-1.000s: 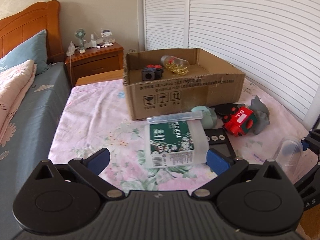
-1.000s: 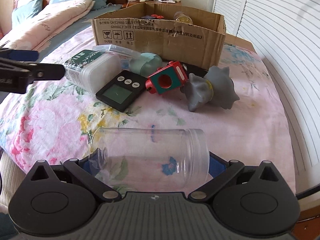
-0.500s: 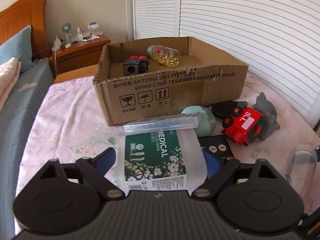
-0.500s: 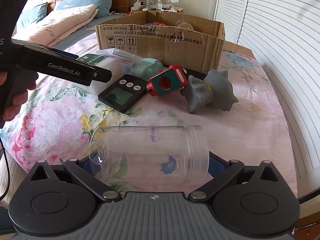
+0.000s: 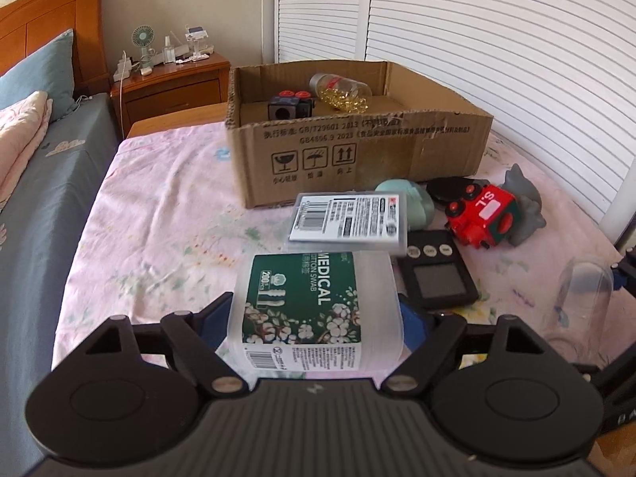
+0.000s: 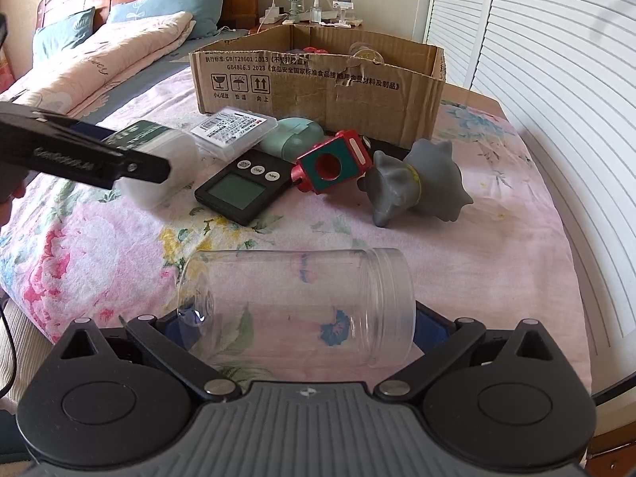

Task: Organize rigid objects
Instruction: 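Grasp the white MEDICAL wipes tub with the left gripper, then carry the wipes tub into the box and release it with the left gripper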

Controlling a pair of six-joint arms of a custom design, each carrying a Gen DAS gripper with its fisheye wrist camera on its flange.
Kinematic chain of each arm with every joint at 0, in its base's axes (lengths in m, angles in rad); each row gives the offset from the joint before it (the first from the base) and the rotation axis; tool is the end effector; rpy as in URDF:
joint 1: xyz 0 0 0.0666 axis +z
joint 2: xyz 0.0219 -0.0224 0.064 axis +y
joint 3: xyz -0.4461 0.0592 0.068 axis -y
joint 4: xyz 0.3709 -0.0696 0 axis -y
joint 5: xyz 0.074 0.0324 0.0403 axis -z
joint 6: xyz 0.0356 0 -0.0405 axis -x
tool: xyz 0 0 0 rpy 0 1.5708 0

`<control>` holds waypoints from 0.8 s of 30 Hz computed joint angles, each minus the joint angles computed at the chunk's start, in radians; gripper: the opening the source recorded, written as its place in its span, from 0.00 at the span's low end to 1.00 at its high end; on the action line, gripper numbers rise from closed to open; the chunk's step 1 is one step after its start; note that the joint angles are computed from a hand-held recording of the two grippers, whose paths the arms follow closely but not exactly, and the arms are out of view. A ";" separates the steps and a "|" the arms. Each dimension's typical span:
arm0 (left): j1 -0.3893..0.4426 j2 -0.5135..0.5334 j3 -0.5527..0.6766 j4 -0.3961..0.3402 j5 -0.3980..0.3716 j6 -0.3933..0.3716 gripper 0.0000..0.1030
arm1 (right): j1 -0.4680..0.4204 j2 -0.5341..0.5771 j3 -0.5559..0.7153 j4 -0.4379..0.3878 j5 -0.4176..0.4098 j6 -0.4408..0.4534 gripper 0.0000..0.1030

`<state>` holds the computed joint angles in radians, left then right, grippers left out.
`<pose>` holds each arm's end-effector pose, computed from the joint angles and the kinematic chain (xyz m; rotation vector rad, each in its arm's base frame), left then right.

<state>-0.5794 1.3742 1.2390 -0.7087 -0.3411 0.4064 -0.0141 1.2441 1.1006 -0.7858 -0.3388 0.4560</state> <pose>0.3747 -0.2314 0.4509 0.0496 2.3525 -0.0663 0.3746 0.0062 0.4356 -0.6687 2.3458 0.2167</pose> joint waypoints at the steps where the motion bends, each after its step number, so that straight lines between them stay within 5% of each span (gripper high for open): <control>1: 0.001 -0.005 -0.004 0.000 0.001 -0.003 0.80 | 0.001 0.000 0.001 -0.001 0.002 -0.001 1.00; 19: 0.009 0.006 -0.007 0.026 -0.005 -0.056 0.81 | 0.047 0.000 0.074 -0.102 0.061 -0.047 1.00; 24: 0.017 0.008 -0.004 0.027 0.013 -0.059 0.80 | 0.069 0.004 0.087 -0.112 0.103 -0.037 0.93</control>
